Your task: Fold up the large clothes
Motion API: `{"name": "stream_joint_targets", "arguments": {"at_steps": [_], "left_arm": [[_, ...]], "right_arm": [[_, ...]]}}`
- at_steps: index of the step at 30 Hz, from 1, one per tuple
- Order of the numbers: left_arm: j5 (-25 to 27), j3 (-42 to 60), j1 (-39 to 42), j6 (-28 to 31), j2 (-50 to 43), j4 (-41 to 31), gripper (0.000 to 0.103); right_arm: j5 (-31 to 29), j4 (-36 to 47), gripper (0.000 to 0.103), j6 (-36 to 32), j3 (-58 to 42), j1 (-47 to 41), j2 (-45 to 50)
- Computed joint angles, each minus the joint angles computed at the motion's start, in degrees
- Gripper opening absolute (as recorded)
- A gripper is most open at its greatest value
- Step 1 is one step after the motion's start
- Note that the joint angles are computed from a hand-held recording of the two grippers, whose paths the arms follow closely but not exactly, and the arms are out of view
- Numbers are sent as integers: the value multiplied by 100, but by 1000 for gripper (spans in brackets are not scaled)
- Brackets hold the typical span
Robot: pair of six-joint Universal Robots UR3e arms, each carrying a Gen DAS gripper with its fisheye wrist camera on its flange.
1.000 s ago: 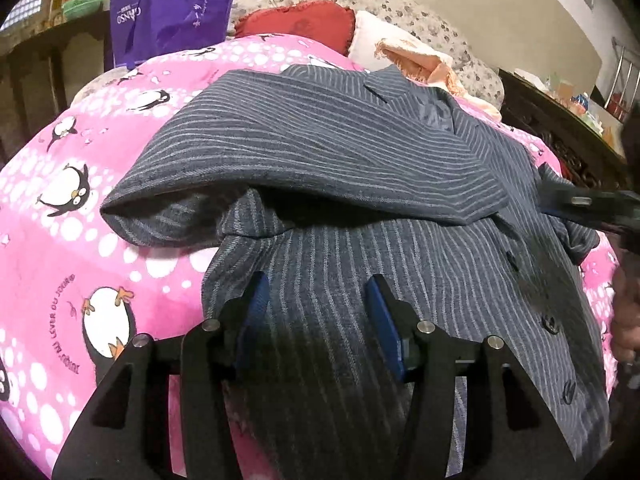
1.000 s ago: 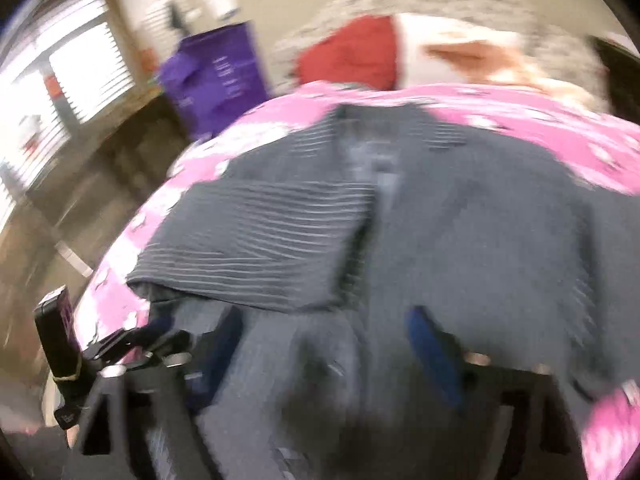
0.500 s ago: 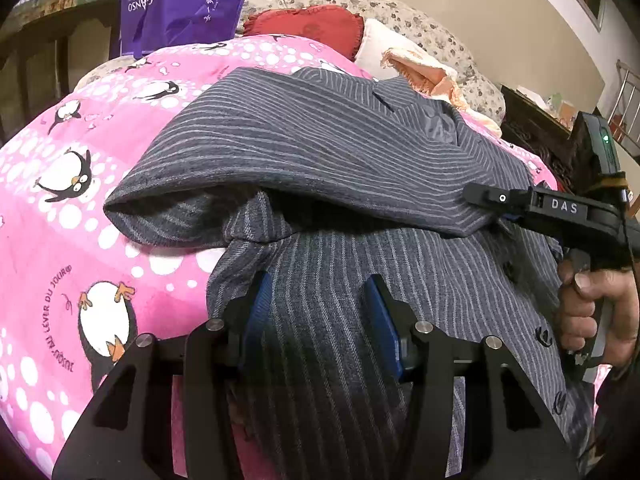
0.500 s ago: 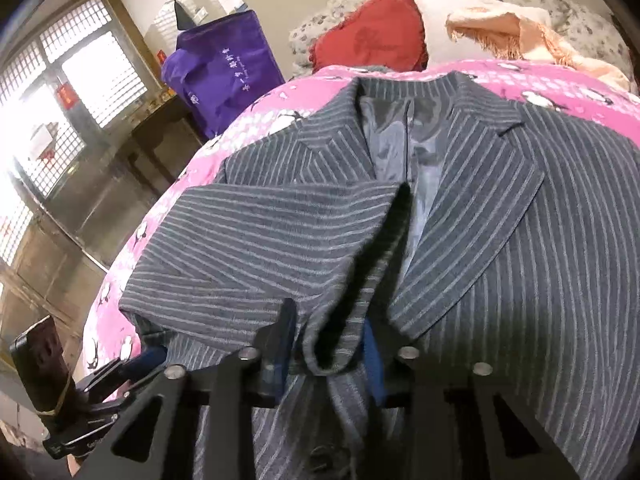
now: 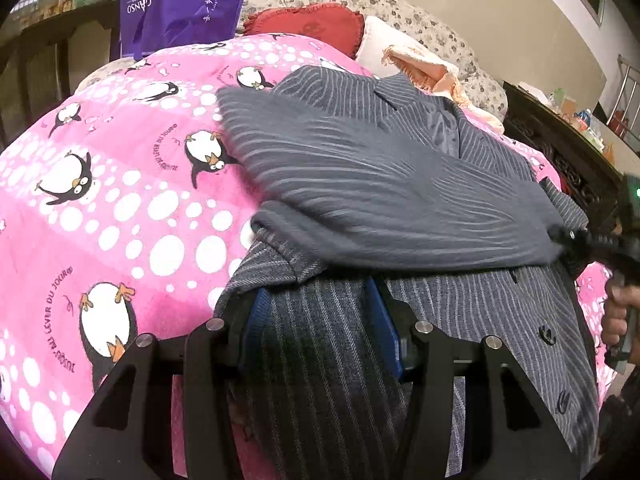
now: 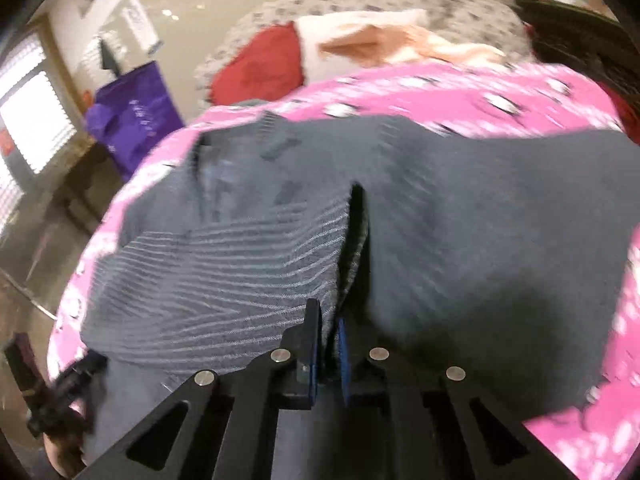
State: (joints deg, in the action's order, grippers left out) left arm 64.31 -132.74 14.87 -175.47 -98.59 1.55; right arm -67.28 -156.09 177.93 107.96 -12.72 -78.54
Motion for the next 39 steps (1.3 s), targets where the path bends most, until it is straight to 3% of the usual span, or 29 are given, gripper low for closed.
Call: {"name": "stream_joint_targets", "arguments": {"at_steps": [6,12,20,24,26,29,34,37,39], "left_arm": [[-5,94,9,93,30,-223,50],[61,222,-82,272,64,-479,57],[122,-83,232,430,1178,-933,57],[-83,455,293,334,1346,-1288,57],[-112,1093,98,367,1003,-1530,57],[528,2305,-519,311,-64,-1711,57],[1353,3451,-1058,-242,-1365,-2085,57],[1557,3436,-1124,-269,-1645,-2002,57],[1510,3431,-1131,-240,-1628,-1976,59]], "right_arm": [[-155,91,8,-38,521,-212,-469],[19,403,8,50,845,-448,-894],[22,451,8,181,1098,-567,-1029],[-503,349,9,-255,1472,-390,-1762],[-516,208,11,-521,1783,-392,-2296],[-759,-64,11,-592,1885,-144,-2600],[-864,-212,11,-422,989,642,-1480],[-1861,-70,11,-436,434,1057,-368],[-1469,-160,15,-423,679,730,-220]]}}
